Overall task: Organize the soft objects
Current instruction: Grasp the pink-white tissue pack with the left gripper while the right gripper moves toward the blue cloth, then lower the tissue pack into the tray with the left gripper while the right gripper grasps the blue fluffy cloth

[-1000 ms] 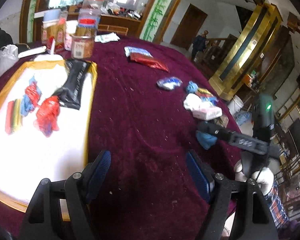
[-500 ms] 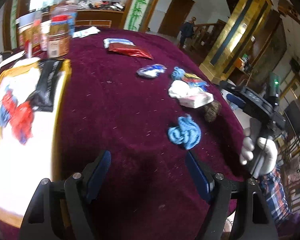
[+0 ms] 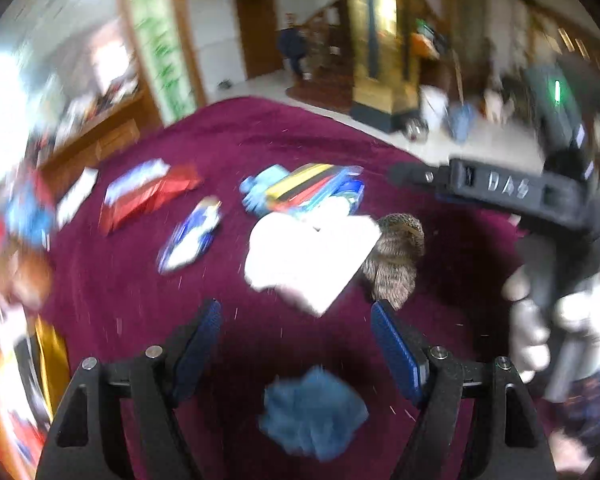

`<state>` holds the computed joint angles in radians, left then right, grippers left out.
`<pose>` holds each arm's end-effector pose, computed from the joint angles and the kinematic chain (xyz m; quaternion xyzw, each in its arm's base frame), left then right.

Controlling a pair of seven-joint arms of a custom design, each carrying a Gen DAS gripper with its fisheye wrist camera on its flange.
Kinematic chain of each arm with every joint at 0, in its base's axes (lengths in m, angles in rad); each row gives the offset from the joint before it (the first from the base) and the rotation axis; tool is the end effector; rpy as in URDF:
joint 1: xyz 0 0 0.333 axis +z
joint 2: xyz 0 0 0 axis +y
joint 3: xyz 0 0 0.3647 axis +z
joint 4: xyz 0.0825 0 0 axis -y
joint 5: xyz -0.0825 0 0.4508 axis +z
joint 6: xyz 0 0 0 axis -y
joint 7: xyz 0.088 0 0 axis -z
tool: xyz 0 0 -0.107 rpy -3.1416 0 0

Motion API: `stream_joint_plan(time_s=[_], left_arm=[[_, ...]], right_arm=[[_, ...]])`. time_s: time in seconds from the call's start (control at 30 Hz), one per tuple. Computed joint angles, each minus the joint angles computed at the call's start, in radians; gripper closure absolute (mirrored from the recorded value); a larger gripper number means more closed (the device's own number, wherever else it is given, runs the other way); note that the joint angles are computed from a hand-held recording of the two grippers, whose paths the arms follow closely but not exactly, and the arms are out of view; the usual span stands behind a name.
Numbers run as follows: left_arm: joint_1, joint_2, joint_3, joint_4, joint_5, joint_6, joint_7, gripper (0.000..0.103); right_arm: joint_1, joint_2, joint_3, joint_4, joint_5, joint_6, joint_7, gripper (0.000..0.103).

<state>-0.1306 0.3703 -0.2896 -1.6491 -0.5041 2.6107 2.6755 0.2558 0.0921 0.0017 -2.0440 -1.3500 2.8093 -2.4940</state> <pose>0.7286 -0.2803 0.4888 -0.2117 0.9072 -0.3282 0.1561 0.6223 0.2126 0.4561 -0.3381 0.8180 -0.2357 0.4013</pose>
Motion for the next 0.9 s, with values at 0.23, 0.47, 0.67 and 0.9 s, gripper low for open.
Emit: stream_joint_plan(time_s=[0.23,0.47,0.67,0.9], left_arm=[[-0.103,0.07,0.045,0.033,0.238,0.08,0.002,0.024],[-0.083,0.137,0.034,0.174,0.234,-0.05,-0.155,0.082],[0.071,0.046,-0.033,0.111,-0.011,-0.106,-0.088,0.081],[0.206,-0.096,0.021,-0.02,-0.342,-0.228,0.017,0.081]], right_arm=[[-0.017,0.003,-0.008,-0.014,0.033,0.048,0.012,0.022],[-0.008,0.011,-0.01,-0.012,0.118,0.024,-0.084,0.022],[0.0,0.024,-0.011,0.0,0.168,0.02,-0.166,0.022],[0.016,0.054,-0.018,0.024,0.255,0.091,-0.308,0.022]])
